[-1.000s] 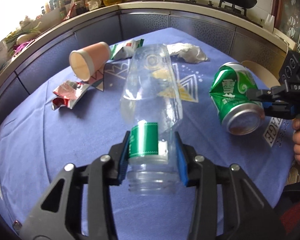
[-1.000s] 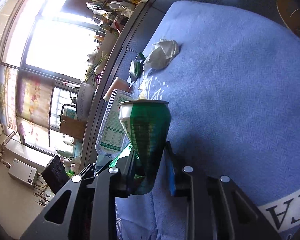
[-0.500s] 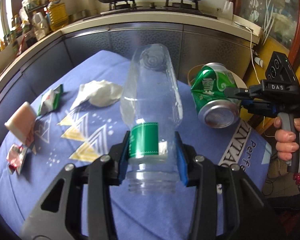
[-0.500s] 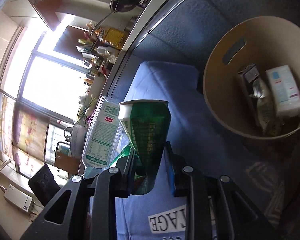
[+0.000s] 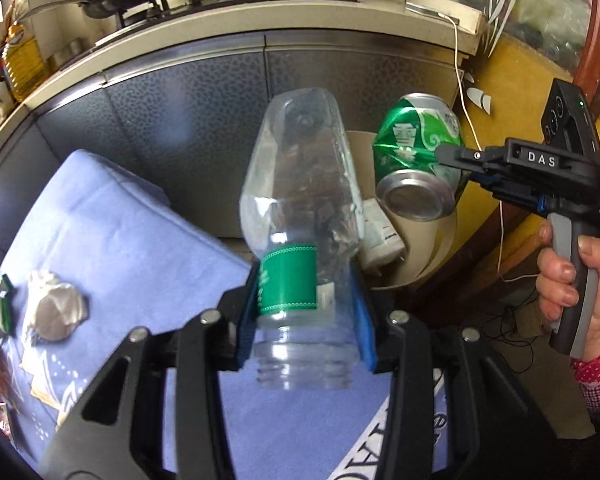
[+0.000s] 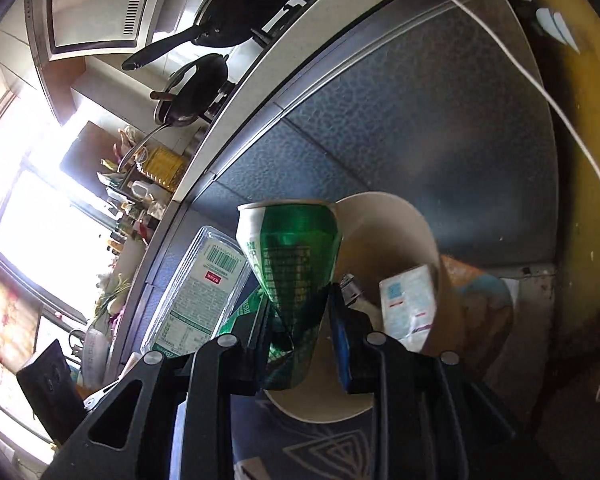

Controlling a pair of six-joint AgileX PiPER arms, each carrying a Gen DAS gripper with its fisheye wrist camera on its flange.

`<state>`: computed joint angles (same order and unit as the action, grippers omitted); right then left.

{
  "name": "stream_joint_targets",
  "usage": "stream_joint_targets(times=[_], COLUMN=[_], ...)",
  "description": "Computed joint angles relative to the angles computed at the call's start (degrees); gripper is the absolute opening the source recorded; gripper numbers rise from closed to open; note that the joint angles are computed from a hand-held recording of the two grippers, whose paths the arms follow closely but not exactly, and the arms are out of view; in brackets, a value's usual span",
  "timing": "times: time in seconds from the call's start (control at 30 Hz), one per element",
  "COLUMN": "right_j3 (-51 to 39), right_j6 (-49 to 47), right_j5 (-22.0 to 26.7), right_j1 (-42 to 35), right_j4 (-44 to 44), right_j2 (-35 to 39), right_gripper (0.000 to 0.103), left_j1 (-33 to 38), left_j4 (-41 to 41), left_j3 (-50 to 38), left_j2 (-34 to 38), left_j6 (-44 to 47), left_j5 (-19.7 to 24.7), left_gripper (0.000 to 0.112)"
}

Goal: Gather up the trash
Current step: 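Carry the bottle and can to the beige bin and open both tools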

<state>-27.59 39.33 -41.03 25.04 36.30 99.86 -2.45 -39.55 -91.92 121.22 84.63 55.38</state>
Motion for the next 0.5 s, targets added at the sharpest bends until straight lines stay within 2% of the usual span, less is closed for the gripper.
stream_joint_targets(times=[0.2,0.33,0.4,0.43,0.5], right_j3=[-3.9,-5.3,-6.6,-7.3,-7.5], right_j6=[-15.1,-15.7,-16.0,-17.1,-16.9], right_j5=[3.8,5.2,6.8,7.4,6.7], right_j1=[0.5,-0.3,-1.2,-1.2,-0.7], right_j4=[10.9,9.7,9.2,10.2,10.8], right_j2=[2.1,4.2,5.2,5.6,6.0], right_gripper=[0.027,0.029,0.031,0.035,0.04], left_j1=[-3.9,-5.7,-6.6,-6.7,-6.4], left_j4=[3.1,5.6,6.0,5.8,4.9], left_j3=[-1.0,0.0,1.0,1.2,1.6], left_j2=[2.0,2.4,2.2,2.1,1.8], left_j6=[-4.6,-6.6,-7.2,-7.3,-7.0], left_j5=[0.2,-2.7,-4.8,-5.2,-5.7], left_gripper=[0.039,0.04,0.047,0.055,0.058])
